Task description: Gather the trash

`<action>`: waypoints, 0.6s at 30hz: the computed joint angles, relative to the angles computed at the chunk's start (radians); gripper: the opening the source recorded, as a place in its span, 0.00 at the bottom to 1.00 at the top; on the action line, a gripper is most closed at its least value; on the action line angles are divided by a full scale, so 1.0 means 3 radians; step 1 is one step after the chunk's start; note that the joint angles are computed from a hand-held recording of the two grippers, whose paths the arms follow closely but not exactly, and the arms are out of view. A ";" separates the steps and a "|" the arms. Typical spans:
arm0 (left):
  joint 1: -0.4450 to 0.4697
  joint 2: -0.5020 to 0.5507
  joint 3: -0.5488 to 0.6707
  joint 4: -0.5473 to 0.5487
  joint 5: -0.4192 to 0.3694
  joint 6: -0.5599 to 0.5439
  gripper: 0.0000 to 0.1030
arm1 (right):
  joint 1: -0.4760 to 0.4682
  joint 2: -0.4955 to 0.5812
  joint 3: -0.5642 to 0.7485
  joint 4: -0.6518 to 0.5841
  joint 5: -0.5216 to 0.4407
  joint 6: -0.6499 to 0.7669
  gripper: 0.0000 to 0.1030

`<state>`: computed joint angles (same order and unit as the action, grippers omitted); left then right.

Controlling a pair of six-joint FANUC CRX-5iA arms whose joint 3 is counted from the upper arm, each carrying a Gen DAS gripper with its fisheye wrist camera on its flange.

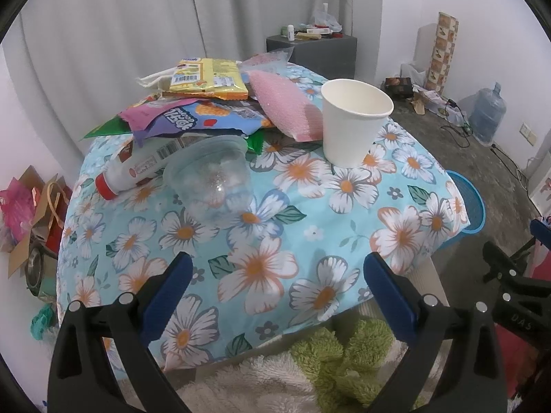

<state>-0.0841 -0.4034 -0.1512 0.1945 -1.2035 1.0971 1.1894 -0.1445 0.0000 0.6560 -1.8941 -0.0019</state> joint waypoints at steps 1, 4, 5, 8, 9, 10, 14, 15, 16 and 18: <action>-0.0001 0.0000 0.0002 -0.0004 -0.0002 0.0002 0.95 | -0.0006 0.0008 0.0011 0.0001 -0.0001 0.0004 0.93; 0.0005 -0.0001 0.0005 -0.0003 -0.0002 0.0006 0.95 | -0.0006 0.0011 0.0017 0.0001 -0.0002 0.0011 0.93; 0.0006 -0.0004 0.0002 -0.0003 0.0001 0.0009 0.95 | -0.0006 0.0016 0.0018 0.0001 -0.0003 0.0009 0.93; 0.0012 0.0007 0.0011 -0.0005 -0.0003 0.0019 0.95 | -0.0005 0.0014 0.0015 0.0004 -0.0005 0.0012 0.93; 0.0012 0.0012 0.0016 -0.0009 -0.0005 0.0025 0.95 | -0.0009 0.0017 0.0018 0.0005 -0.0003 0.0016 0.93; 0.0015 0.0012 0.0014 -0.0008 -0.0004 0.0026 0.95 | -0.0008 0.0015 0.0016 0.0010 -0.0003 0.0016 0.93; 0.0024 0.0013 0.0012 0.0000 0.0000 0.0017 0.95 | -0.0012 0.0022 0.0028 0.0023 -0.0008 0.0029 0.93; 0.0024 0.0013 0.0010 0.0002 0.0000 0.0015 0.95 | -0.0014 0.0027 0.0033 0.0020 -0.0007 0.0033 0.93; 0.0025 0.0016 0.0012 0.0004 0.0003 0.0015 0.95 | -0.0014 0.0027 0.0033 0.0020 -0.0007 0.0033 0.93; 0.0027 0.0015 0.0007 0.0005 0.0013 0.0018 0.95 | -0.0013 0.0028 0.0033 0.0021 -0.0007 0.0036 0.93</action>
